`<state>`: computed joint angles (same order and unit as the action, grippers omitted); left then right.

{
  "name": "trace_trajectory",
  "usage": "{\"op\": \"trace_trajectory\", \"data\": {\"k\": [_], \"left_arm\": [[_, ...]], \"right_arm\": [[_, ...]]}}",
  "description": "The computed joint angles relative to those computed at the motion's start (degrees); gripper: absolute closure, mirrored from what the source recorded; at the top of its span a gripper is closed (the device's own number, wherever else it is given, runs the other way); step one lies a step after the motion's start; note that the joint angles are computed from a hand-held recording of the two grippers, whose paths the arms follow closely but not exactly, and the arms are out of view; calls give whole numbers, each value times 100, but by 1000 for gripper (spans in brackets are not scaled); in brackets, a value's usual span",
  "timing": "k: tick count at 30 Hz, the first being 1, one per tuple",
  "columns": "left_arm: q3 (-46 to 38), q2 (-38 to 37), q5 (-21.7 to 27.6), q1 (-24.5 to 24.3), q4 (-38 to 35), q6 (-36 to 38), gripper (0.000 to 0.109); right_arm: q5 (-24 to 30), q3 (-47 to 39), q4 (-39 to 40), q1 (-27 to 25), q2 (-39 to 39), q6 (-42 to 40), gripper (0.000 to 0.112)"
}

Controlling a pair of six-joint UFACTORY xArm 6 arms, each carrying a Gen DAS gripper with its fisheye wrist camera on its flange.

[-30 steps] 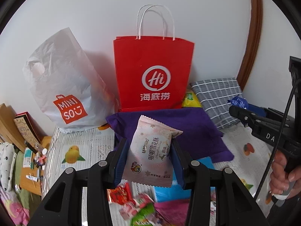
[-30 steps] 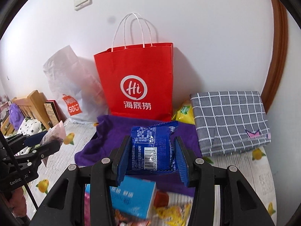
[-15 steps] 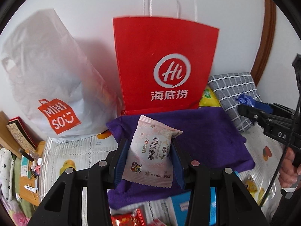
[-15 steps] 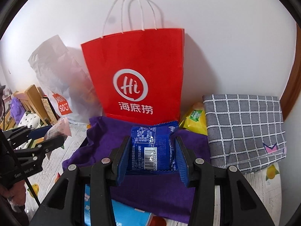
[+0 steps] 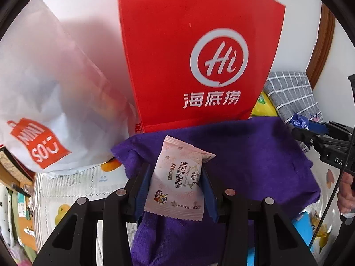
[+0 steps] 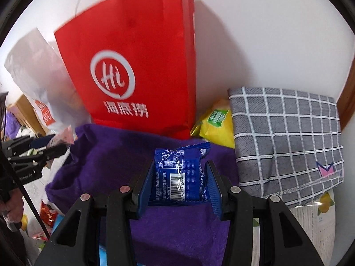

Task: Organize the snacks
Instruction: 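Carry the pink packet and blue packet with both tools over the purple towel, then open both tools to drop the packets onto the purple towel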

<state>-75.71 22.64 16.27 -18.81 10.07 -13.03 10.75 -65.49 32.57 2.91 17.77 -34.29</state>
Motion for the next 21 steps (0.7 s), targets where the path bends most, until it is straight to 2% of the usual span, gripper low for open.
{"op": "trace_trajectory", "data": {"k": [3,10,21], "left_arm": [[-272,263,105,30,-63,142,66],[-850,807,391,44,-448,566,66],[-1399,1296,761,32,-812,880,66]], "right_arm": [[164,-232,-267,-37,250,181,67],[1002,-1022,-626,-212,856,604,67],[1423,-1509,-1207,-256,1294,1139,67]]}}
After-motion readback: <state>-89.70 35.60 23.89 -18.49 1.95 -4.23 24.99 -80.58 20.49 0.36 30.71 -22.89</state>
